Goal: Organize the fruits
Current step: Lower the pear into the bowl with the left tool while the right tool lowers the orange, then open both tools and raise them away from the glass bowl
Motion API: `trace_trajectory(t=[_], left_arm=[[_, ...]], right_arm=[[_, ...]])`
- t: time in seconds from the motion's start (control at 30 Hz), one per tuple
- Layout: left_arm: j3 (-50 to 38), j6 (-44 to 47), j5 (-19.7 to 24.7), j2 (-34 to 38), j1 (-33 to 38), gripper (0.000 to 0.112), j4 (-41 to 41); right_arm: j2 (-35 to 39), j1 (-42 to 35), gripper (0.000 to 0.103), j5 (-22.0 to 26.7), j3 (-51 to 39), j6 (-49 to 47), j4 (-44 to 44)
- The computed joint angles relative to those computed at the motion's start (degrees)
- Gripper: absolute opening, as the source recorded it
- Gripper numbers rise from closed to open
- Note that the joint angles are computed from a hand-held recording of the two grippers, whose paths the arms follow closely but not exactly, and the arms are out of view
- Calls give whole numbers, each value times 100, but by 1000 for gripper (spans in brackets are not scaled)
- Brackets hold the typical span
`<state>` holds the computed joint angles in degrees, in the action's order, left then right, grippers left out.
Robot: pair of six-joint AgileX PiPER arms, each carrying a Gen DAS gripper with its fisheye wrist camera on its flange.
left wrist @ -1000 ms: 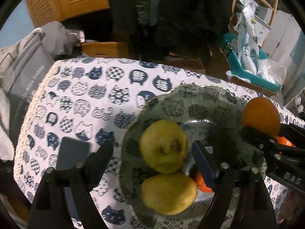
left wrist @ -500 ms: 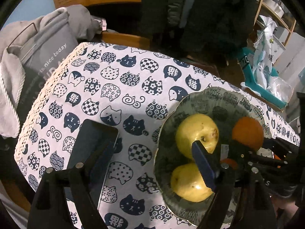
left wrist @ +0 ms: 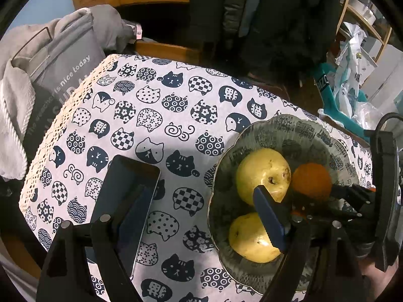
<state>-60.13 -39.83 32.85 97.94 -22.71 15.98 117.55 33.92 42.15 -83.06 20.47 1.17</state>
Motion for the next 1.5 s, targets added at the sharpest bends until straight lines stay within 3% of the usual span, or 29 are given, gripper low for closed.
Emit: trace_trajectory(t=[0.07, 0.63, 1.07, 1.5], left_arm=[[-10, 34, 11, -20, 4, 86, -33], [-38, -313, 383, -943, -381, 85, 256], [-194, -861, 869, -1817, -1029, 86, 727], [-539, -1683, 1627, -2255, -2155, 88, 1670]], right_arm=[[-43, 2, 73, -27, -21, 35, -41], [-1502, 14, 73, -118, 433, 942, -1089], [-2775, 474, 73, 485, 615, 1622, -2305], [-4101, 748, 73, 1010, 1142, 2060, -2798]])
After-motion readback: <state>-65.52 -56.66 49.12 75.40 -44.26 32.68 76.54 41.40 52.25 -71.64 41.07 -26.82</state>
